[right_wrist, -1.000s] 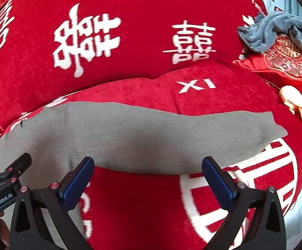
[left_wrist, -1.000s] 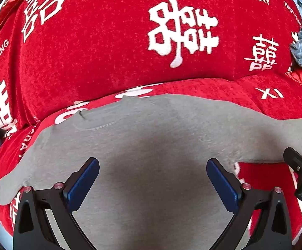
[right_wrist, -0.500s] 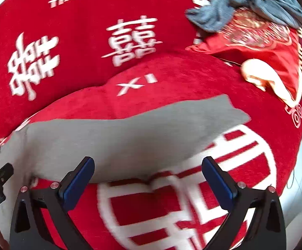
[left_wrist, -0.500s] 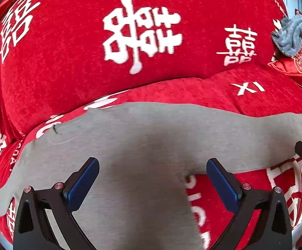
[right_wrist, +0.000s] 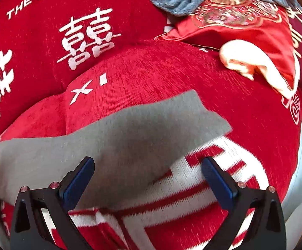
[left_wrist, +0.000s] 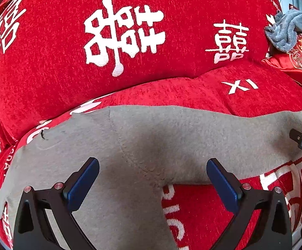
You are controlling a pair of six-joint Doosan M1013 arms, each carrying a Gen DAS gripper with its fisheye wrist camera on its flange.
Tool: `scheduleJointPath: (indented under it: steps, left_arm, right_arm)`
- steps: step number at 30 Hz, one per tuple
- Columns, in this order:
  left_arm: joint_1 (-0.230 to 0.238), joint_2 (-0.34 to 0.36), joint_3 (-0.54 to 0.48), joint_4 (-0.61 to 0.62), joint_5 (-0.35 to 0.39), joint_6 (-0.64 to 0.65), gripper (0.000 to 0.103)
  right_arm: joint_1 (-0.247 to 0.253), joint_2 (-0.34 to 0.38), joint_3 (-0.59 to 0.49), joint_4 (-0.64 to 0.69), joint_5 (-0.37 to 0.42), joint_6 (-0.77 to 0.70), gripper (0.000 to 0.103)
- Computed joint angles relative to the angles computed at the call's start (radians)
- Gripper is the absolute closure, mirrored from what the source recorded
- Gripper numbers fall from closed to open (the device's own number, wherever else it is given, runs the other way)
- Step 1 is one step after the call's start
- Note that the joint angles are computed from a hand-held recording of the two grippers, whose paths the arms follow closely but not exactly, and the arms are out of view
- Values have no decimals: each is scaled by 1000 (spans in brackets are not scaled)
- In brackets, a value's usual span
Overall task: Fold small clothes
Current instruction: 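Move the right gripper to the sweater sleeve cuff and close on it, then lift the sleeve with the right gripper and carry it across the sweater body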
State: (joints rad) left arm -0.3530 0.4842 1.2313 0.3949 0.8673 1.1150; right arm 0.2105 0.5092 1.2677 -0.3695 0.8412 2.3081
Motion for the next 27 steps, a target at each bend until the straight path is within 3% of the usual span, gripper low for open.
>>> scheduleJointPath:
  steps: [3, 6, 8, 12, 15, 22, 27]
  left_arm:
    - [3, 8, -7, -15, -3, 4, 0]
    - [4, 17, -15, -19, 1, 7, 0]
    - [7, 23, -21, -26, 4, 9, 0]
    - [11, 28, -25, -36, 7, 4, 0]
    - [13, 28, -24, -43, 8, 3, 0]
    - [33, 30, -27, -39, 26, -44, 0]
    - [57, 77, -81, -96, 164, -22, 0]
  right_arm:
    - [2, 11, -11, -16, -16, -20, 7]
    - [4, 17, -16, -34, -26, -36, 20]
    - [6, 16, -13, -62, -28, -34, 60]
    - [-12, -5, 18, -18, -75, -25, 88]
    - [-24, -25, 47, 33, -117, -32, 95]
    - [-26, -105, 154, -15, -275, 94, 96]
    - [-35, -98, 144, 36, -246, 91, 96]
